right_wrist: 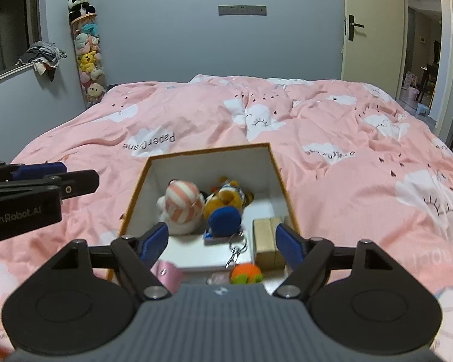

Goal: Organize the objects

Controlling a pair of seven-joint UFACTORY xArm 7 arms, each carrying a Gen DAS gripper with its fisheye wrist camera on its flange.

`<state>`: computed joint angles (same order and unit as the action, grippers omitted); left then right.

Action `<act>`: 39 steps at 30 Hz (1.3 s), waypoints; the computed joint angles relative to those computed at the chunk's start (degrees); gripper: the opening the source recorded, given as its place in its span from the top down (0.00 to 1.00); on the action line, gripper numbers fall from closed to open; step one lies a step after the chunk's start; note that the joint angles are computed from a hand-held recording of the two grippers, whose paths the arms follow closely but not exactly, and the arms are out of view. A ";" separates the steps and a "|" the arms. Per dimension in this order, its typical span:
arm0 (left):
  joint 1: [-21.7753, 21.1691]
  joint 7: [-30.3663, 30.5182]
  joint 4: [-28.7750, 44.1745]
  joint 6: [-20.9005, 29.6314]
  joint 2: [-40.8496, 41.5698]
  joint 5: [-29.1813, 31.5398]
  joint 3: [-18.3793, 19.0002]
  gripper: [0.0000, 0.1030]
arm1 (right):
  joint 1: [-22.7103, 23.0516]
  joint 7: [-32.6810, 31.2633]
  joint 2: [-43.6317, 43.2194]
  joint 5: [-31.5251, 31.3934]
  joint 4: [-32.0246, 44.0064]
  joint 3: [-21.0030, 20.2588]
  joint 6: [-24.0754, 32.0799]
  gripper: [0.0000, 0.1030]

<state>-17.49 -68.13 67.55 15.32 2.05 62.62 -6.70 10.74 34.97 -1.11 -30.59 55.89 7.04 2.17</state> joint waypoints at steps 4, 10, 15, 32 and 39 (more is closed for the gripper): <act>0.80 3.77 -4.85 0.36 -4.32 -5.58 -0.93 0.44 | -1.39 2.15 -4.41 -2.48 -4.35 1.67 -0.01 0.21; 2.98 6.29 -9.75 1.30 -8.59 -12.07 -3.71 0.36 | -8.12 5.25 -10.20 -6.42 -9.72 7.85 -0.45 0.10; 2.73 12.64 -11.36 3.82 -9.25 -18.52 -5.88 0.32 | -12.39 5.02 -12.50 -5.86 -12.61 12.45 -1.50 0.05; 0.02 21.09 -10.89 9.47 -5.31 -31.00 -4.59 0.31 | -5.77 -0.51 -7.10 0.14 -11.91 8.25 1.86 0.05; -0.14 20.76 -10.68 9.85 -5.22 -30.72 -4.46 0.31 | -4.87 -0.08 -7.08 -0.66 -11.82 7.44 2.31 0.05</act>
